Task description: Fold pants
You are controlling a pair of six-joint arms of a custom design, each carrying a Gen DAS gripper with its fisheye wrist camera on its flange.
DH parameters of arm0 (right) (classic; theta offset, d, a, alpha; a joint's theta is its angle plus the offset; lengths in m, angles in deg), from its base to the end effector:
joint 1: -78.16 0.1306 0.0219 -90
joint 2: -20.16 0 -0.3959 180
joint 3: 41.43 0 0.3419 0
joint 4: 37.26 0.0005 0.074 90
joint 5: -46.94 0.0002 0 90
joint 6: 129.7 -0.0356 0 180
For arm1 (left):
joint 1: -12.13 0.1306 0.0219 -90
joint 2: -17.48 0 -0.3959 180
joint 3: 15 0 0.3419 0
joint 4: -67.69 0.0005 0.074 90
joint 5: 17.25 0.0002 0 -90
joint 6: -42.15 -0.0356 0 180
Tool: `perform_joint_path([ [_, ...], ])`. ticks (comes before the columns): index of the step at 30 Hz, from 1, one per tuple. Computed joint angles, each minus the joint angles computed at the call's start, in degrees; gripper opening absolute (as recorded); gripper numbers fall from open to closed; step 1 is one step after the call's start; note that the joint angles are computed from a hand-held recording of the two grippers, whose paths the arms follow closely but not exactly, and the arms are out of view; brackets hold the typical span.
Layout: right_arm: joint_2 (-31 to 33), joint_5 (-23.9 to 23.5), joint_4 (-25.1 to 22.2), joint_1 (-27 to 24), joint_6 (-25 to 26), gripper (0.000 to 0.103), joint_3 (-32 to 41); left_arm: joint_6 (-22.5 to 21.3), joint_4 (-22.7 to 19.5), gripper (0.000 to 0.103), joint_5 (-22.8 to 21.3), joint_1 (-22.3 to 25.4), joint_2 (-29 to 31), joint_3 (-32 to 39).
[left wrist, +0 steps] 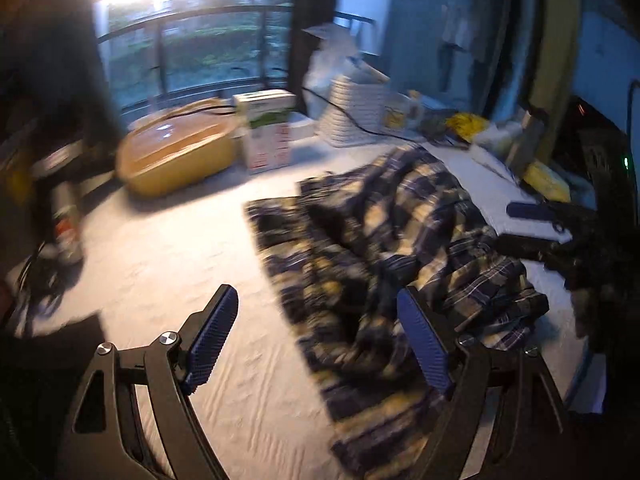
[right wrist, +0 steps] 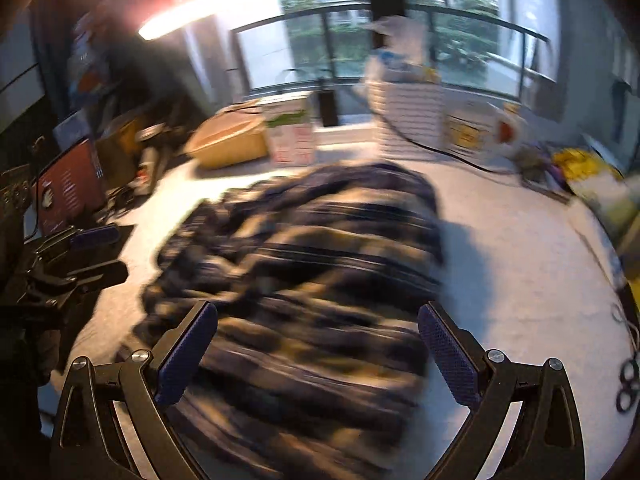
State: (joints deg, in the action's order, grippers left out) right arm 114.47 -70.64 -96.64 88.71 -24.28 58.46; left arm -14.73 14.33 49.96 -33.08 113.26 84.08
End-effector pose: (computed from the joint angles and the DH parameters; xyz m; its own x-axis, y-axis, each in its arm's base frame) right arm 0.4435 0.0989 0.4733 -0.6501 -0.3608 -0.6687 -0.6265 0.7525 0.2031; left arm 0.3416 -0.3253 0.4621 -0.7142 0.0044 -0.7000 0.1061 0.9891 -0.1020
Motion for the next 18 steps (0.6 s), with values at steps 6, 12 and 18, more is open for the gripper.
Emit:
perform_joint_path([
  [6,2.0,-0.8,1.0,-4.2,-0.1,0.101,0.4,-4.9,-0.4,0.081,4.9,2.6,4.9,3.9],
  [12,4.0,-2.1,1.6,-4.7,-0.2,0.101,1.2,-5.4,1.7,0.015,10.2,5.1,5.8,3.9],
  [18,5.5,-2.7,2.4,-3.8,2.1,0.101,2.9,-0.8,5.4,0.014,8.8,7.4,1.8,-0.5],
])
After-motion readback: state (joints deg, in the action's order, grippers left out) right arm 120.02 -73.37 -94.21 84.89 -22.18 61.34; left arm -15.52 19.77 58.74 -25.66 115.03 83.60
